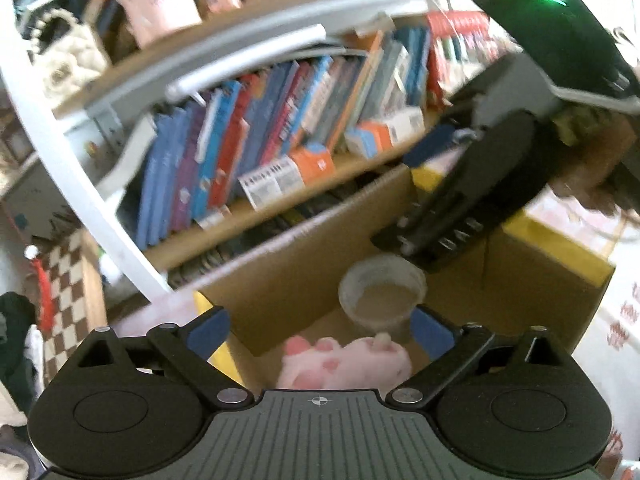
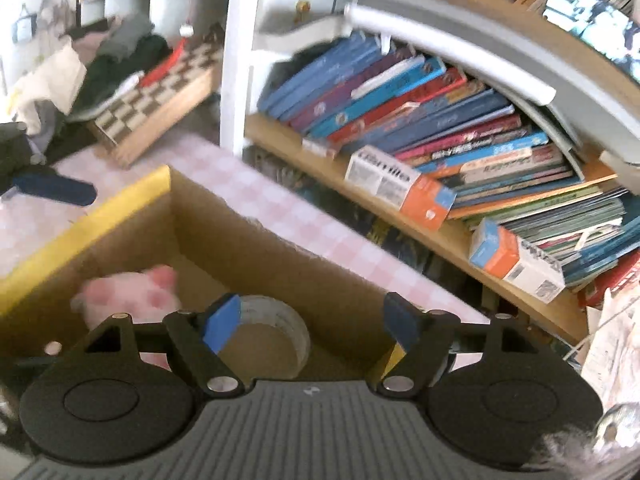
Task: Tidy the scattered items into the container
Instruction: 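Open the right gripper dropping the tape while the left drops the plush into the box, then move both open grippers back toward the remaining items on the table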
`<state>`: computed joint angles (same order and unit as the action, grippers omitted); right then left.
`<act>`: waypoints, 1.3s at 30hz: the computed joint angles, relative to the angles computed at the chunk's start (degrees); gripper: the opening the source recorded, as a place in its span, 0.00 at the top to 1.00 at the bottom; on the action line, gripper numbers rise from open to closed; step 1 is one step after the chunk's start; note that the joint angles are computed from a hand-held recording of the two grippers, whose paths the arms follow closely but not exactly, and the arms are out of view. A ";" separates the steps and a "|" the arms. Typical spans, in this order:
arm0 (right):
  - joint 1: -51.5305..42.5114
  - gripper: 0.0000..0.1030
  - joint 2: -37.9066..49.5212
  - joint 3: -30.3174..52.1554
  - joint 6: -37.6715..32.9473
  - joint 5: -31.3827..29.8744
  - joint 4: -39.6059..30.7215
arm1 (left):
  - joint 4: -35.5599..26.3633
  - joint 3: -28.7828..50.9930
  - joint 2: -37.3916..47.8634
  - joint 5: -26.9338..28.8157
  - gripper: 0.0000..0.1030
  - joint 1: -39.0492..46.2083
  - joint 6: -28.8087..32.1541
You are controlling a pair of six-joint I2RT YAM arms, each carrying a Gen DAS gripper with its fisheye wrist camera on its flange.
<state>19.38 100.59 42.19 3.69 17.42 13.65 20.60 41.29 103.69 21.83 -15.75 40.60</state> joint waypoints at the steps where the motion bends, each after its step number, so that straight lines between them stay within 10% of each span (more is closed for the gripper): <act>1: 0.62 0.25 -1.54 -1.03 0.55 0.46 0.08 | 0.19 -0.65 -1.02 0.66 0.04 0.34 -0.37; 13: 11.17 0.23 -15.12 -7.21 9.66 7.34 -4.93 | 0.28 -11.82 -16.99 8.87 0.04 6.73 -3.57; 24: 30.39 0.18 -28.31 -8.98 30.79 23.66 -22.32 | -14.59 -17.18 -31.12 26.00 0.03 24.35 1.48; 31: 48.24 0.17 -21.55 -2.44 59.41 36.04 -44.09 | -33.20 -18.06 -34.12 34.90 0.03 37.20 19.41; 39: 63.19 0.16 -5.40 6.63 91.10 35.04 -62.43 | -53.47 -18.39 -28.94 35.59 0.03 49.95 47.11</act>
<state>82.57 95.19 48.82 94.79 52.45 -48.78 -32.86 22.91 74.75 57.42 34.20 87.71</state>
